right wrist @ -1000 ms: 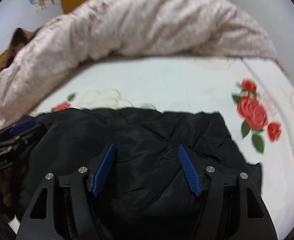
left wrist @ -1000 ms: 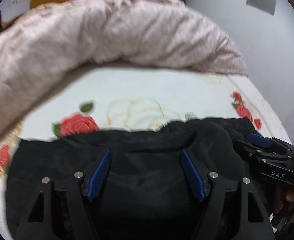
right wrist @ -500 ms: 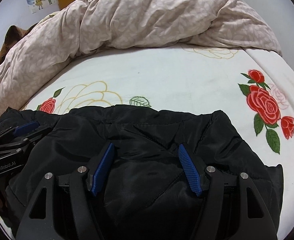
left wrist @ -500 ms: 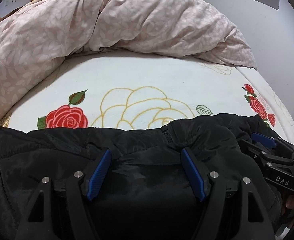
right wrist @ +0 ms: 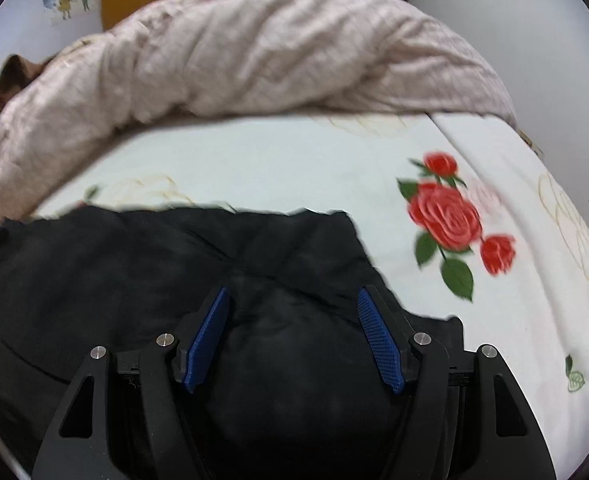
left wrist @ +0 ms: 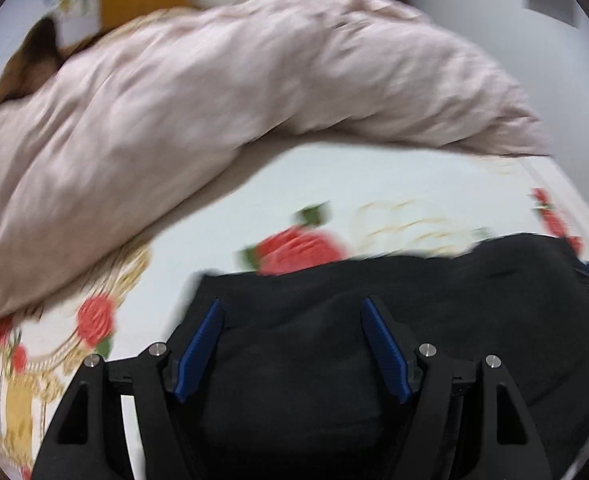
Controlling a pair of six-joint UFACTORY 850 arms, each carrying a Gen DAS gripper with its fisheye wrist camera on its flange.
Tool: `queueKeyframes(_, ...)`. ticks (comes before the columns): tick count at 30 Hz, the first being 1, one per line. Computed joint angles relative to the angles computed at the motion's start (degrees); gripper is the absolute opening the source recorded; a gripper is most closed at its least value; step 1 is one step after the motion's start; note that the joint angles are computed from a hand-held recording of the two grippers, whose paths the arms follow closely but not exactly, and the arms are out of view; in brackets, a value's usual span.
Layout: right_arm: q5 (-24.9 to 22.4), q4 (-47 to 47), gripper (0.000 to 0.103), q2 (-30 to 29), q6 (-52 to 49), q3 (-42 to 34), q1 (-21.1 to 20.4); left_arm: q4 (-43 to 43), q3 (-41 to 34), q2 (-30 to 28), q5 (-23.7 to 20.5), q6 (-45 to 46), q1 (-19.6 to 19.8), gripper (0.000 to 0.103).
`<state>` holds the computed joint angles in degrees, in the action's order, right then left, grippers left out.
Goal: Fold large clothes
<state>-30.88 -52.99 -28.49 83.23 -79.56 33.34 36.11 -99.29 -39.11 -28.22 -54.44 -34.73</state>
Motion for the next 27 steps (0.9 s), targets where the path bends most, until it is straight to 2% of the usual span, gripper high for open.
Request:
queueKeyframes(2,2.29,-3.4,0.066,0.38,4.64,2.08,-0.46,-2.65,2.21,0.32,2.54,0.2,1.27,0.076)
queueKeyframes(4,2.39,-5.16,0.066,0.05,6.58,2.35,-0.55,-2.04,3.4,0.13,4.7,-1.87,1.61,0.077)
queueKeyframes(7,2.84,-5.52,0.066,-0.85,7.99,1.92,-1.07,2.76,2.88,-1.32,5.29,-7.59,1.2,0.079)
queueKeyframes(12,3.97,-8.53,0.066,-1.34,12.38,2.64,-1.32,4.06,3.22,-1.68,7.0,-10.49,1.44,0.081)
queueKeyframes(27,4.67,-10.31,0.066,-2.23,14.55,2.32,-1.63,8.71,3.29,-2.26,6.76,-15.26,1.26,0.083)
